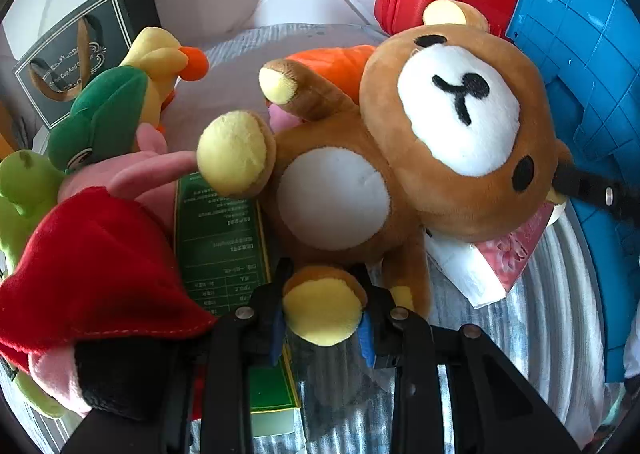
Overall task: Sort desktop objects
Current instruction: 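Lift the teddy bear with the right gripper and carry it over the blue bin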
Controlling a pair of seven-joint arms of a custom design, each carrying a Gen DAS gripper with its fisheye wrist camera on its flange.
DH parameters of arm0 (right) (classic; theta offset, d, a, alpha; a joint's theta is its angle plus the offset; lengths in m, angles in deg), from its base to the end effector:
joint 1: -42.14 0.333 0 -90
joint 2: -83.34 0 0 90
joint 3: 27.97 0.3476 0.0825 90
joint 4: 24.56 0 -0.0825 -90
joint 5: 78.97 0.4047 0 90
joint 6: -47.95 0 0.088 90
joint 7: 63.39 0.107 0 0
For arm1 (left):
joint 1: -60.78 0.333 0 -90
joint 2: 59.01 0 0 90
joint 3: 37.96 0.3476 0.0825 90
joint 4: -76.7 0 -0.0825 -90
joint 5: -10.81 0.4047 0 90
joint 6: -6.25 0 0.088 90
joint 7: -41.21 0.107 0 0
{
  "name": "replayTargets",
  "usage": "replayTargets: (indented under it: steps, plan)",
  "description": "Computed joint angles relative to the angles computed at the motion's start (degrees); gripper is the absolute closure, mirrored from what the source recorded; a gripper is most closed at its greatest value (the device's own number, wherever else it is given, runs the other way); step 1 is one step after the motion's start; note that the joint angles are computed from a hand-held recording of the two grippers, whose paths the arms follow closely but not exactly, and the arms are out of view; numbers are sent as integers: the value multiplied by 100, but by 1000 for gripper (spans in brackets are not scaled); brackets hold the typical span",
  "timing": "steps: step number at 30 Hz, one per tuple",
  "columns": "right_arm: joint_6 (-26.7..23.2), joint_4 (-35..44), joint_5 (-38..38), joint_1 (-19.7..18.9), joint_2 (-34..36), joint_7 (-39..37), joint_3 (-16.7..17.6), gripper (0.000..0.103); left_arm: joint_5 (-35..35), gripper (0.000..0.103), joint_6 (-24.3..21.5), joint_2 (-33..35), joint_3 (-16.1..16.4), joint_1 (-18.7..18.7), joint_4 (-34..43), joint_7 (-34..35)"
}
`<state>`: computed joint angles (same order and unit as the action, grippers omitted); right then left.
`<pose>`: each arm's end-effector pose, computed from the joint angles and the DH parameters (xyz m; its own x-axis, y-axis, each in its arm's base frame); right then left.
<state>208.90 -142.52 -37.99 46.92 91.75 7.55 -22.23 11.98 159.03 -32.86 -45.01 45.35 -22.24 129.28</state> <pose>0.6288 0.0823 0.4436 0.0244 -0.9213 -0.3881 -0.8251 0.2007 -0.5281 0.6820 -0.2695 0.3918 -0.3534 -0.9340 0.0531 -0.8360 0.2899 -0.4660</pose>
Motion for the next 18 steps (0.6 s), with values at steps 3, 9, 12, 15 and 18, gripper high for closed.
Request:
replayTargets:
  steps: [3,9,12,15,18]
  plan:
    - [-170,241,929,-217,177,-792,177,58,24,75,3,-9,20,-17,-6,-10]
    - [-287,292,1419,-143,194,-1273,150,76,400,75,171,-48,194,-185,-106,-250]
    - [119,85,1423,21,-33,-1323,162,78,520,76,410,-158,254,-227,-275,-396]
    - [437,-107,1500,206,-340,-1447,153,78,705,76,726,-360,337,-271,-492,-516]
    - [611,-253,1730,419,-678,-1695,79,79,732,76,1110,-710,334,-227,-832,-619]
